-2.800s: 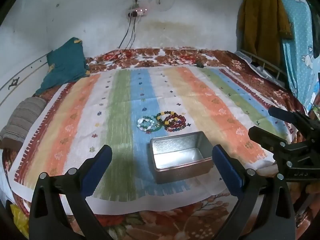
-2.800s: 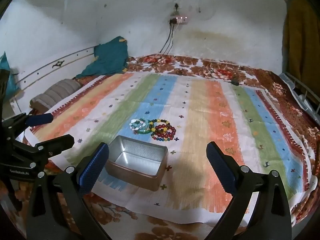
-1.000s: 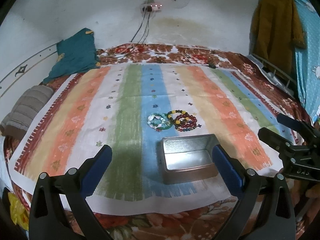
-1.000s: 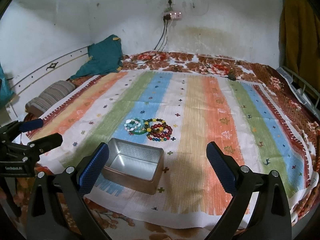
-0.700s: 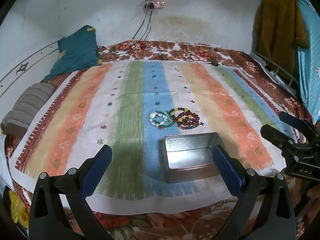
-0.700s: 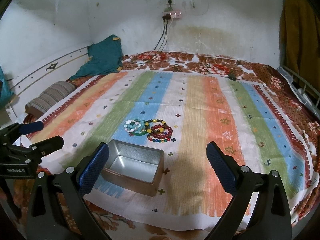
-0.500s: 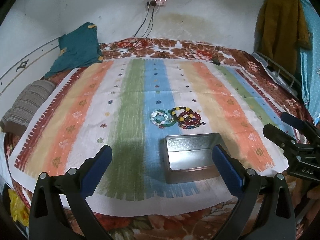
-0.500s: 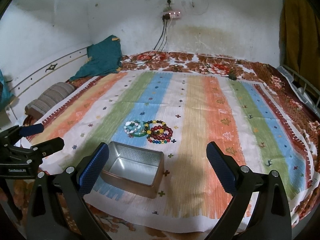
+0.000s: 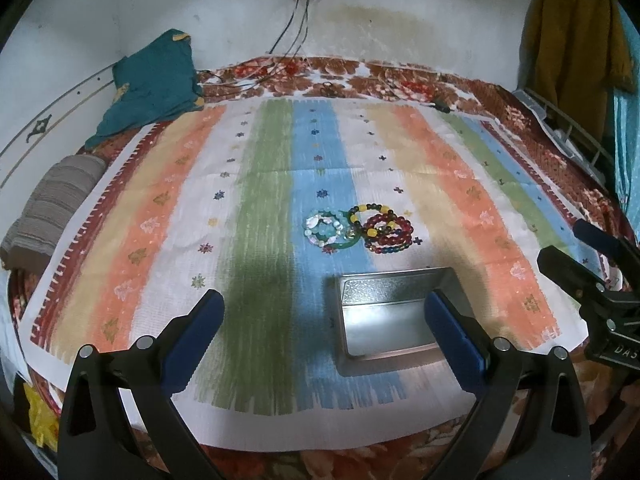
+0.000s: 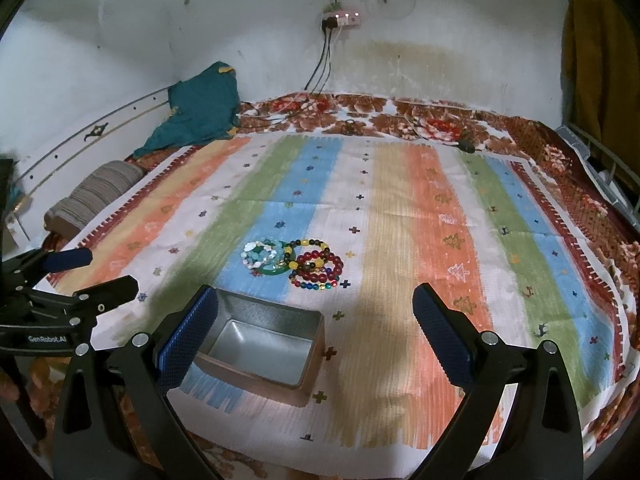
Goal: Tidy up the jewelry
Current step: 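Lower both tools over the bracelets, fingers open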
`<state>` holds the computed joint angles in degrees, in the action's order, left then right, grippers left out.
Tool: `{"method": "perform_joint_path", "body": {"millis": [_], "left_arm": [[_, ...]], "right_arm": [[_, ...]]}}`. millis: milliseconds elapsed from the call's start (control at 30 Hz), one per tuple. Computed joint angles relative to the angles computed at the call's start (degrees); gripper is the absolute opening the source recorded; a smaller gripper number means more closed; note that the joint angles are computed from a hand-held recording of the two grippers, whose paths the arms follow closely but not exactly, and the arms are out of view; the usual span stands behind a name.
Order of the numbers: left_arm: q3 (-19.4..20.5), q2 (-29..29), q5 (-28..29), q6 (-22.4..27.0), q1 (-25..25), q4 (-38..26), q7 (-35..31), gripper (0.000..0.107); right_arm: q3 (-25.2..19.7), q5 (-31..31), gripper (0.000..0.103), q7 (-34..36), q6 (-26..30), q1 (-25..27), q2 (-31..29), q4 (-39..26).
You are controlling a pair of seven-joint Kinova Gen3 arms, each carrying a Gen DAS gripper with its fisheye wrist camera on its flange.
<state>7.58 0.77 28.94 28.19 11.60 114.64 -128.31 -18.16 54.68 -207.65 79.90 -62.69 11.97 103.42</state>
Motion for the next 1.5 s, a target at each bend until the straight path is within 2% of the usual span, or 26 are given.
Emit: {"method": "perform_joint_path", "body": {"millis": [367, 733, 867, 1167, 1500], "left_arm": [[1.45, 5.79, -14.54, 1.28, 2.89, -6.53, 14.03, 0.097], [1.35, 12.41, -23.02, 5.87, 4.92, -13.99, 22.64, 0.097], [0.01, 14.29, -27.52, 6.71, 7.31, -16.14, 27.66, 0.097], [0.64, 18.62, -28.63, 9.50, 7.25, -21.23, 29.85, 0.097], [1.01, 22.46, -28.04, 11.78, 7.07, -25.75, 29.01, 0.097]], "right_arm": [[1.59, -3.07, 0.099, 5.23, -5.83, 5.50, -1.19, 0.02], [2.98, -7.22, 0.099, 10.19, -11.79, 10.72, -1.77, 0.18], [3.74, -7.97, 0.099, 11.42, -11.40, 11.43, -1.05, -0.79], [5.79, -10.86, 0.099, 16.02, -16.89, 15.40, -0.57, -0.66], [8.33, -14.11, 0.099, 22.82, -22.23, 19.08, 1.40, -1.80]]}}
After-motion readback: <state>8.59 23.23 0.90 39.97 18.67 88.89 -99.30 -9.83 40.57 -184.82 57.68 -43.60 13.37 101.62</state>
